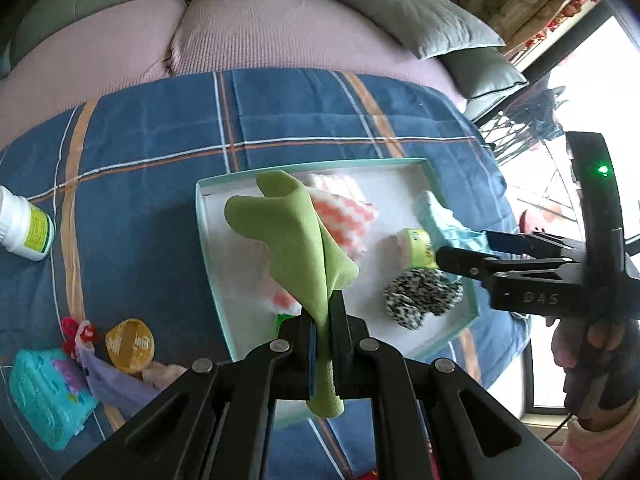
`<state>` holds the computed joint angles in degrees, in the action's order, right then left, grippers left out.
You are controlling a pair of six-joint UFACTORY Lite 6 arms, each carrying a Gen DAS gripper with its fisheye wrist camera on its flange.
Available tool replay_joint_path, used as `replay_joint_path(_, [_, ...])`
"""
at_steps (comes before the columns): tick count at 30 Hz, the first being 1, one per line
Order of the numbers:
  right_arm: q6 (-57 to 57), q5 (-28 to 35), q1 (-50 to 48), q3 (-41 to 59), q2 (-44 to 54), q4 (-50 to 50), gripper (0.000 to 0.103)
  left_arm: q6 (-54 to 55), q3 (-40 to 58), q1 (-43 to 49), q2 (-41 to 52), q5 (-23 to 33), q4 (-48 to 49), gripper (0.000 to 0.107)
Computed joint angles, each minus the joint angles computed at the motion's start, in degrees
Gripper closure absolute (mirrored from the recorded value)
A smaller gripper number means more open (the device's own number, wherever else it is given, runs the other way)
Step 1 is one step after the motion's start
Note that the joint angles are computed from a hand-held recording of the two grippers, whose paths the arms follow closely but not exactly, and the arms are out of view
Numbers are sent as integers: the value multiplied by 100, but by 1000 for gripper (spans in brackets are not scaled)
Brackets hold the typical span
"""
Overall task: Organize soft objects
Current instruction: 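Carry the cloth with the left tool while the right tool carries the mask over the tray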
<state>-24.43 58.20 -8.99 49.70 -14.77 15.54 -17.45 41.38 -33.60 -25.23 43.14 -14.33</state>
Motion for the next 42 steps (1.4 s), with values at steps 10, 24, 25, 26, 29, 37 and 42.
replay_joint_path(10, [13,-587,33,148,683,-91,22,1403,-462,894,773,-945,-1195,101])
replay_joint_path(24, [144,-1325,77,511,1584,-256,22,1651,-406,1177,1605,-1657,-1343,101])
replay_joint_path(25, [159,-1376,100,535,1638,-278,22,1637,-386,1166,1664,-1694,-1317,101])
replay_joint_path(26, [180,-1441,126,553,1689,-309,22,1633,-351,1153,1746,-1736,-1298,101])
replay_joint_path(29, [263,-1596,191,572,1804,-378,22,1593,-307,1133,1913,-1841,-1224,101])
replay_joint_path(37, [504,-1976,372,603,2188,-581,22,1731,-344,1125,2215,-2047,-1366,101])
replay_joint_path(42, [798,-2228,603,531,2342,-749,22,2105,-390,1143,2360,-2174,-1792,101])
